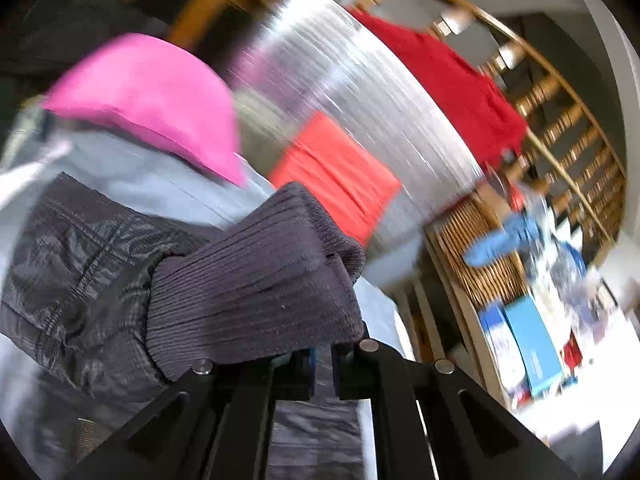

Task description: Fold large clothes

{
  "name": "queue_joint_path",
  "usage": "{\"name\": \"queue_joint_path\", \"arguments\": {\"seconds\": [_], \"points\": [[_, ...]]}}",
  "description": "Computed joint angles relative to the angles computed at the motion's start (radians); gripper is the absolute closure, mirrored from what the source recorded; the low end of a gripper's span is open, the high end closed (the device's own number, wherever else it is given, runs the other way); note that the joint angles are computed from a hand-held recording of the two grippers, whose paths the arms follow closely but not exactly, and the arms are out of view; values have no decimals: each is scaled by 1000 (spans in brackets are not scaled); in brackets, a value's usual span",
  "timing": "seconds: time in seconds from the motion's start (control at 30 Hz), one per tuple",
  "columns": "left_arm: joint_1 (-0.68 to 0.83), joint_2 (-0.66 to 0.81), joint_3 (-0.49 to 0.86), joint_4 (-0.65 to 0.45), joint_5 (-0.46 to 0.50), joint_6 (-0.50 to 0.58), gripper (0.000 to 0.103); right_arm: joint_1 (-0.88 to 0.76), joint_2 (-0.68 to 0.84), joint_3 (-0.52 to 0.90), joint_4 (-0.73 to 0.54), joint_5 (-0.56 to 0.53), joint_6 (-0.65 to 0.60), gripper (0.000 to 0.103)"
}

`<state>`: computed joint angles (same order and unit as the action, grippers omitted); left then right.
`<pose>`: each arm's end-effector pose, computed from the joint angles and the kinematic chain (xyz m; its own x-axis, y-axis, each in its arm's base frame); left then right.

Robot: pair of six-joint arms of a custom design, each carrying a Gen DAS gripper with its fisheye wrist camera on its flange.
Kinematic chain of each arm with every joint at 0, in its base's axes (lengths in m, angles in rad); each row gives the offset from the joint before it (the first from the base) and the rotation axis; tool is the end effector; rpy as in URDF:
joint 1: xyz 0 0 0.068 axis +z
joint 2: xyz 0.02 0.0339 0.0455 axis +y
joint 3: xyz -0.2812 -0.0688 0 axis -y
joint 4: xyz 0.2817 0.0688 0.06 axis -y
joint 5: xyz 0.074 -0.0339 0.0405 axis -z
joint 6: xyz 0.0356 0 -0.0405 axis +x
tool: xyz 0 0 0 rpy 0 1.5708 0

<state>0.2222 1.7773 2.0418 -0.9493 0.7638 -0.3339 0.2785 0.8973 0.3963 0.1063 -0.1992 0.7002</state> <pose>0.4064 0.0666 0.4572 -0.7020 -0.4013 -0.5884 0.1411 0.7314 -0.6672 0.2106 0.0675 0.2087 -0.5695 0.4941 -0.6569 -0.1021 0.7504 0.6530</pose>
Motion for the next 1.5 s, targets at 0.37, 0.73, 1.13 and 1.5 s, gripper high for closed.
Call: {"name": "queue_joint_path", "arguments": {"seconds": [0.37,0.73,1.13,1.5], "points": [[-119,1,-26,-185,-18,264,34,-126,-26,-55,59,-99,35,22],[308,-30,-412,87,-124,325,21,-164,194,102,142,-292,175,22],[392,-19,-597,156,-33,366,21,-192,719,503,134,-288,473,23],[375,13,-510,163,-51,363,21,-72,705,849,-372,72,18,91]]}}
